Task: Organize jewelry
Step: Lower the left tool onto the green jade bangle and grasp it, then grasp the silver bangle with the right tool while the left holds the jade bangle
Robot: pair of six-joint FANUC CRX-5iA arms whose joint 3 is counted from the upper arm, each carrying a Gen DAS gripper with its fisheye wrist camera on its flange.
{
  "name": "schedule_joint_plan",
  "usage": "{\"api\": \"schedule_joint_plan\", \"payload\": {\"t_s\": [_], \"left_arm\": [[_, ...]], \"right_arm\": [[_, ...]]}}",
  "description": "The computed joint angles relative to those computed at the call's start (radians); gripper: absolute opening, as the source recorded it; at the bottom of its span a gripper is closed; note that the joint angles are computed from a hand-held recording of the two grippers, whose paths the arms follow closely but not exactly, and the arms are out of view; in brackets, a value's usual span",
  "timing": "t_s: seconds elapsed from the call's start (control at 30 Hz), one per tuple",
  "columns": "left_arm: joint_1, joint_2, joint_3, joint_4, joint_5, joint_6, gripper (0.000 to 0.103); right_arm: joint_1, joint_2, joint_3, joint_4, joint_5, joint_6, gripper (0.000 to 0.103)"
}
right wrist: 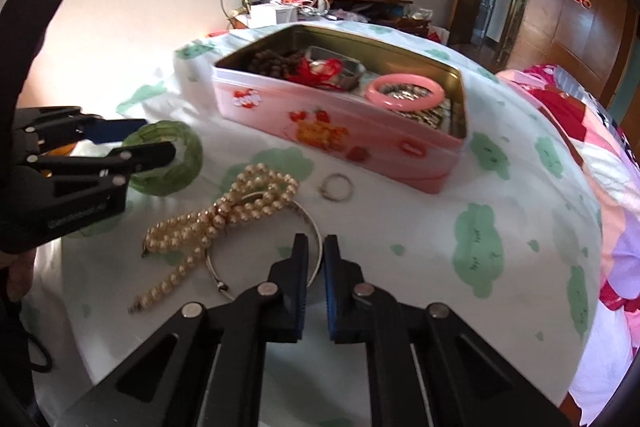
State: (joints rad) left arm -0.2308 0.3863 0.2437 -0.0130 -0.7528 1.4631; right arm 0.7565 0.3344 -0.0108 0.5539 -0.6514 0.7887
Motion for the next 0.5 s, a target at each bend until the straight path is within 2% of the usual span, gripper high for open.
{"api": "schedule_joint_plan", "payload": {"t_s": [0.1, 0.27, 0.4, 0.5], "left_arm": [[0.007, -0.002, -0.001, 0.003, 0.002, 0.001, 0.007], [0.010, -0.008, 0.003, -0.012, 0.002, 0.019, 0.006], [0.009, -0.007, 0.005, -0.018, -0.003, 0.025, 0.006], [0.005, -0.004, 0.013, -0.032, -0.009, 0.038, 0.006]], "right_arm": [[0.007, -0.002, -0.009, 0.022, 0.014, -0.007, 0.006], [-0.013, -0.034, -0.060, 0.114, 0.033, -0.127, 0.004], [-0.031, -0.040, -0.058, 0.111, 0.027, -0.135, 0.004], [-0.030, -0.023, -0.017, 0.026, 0.004, -0.043, 0.004]]}}
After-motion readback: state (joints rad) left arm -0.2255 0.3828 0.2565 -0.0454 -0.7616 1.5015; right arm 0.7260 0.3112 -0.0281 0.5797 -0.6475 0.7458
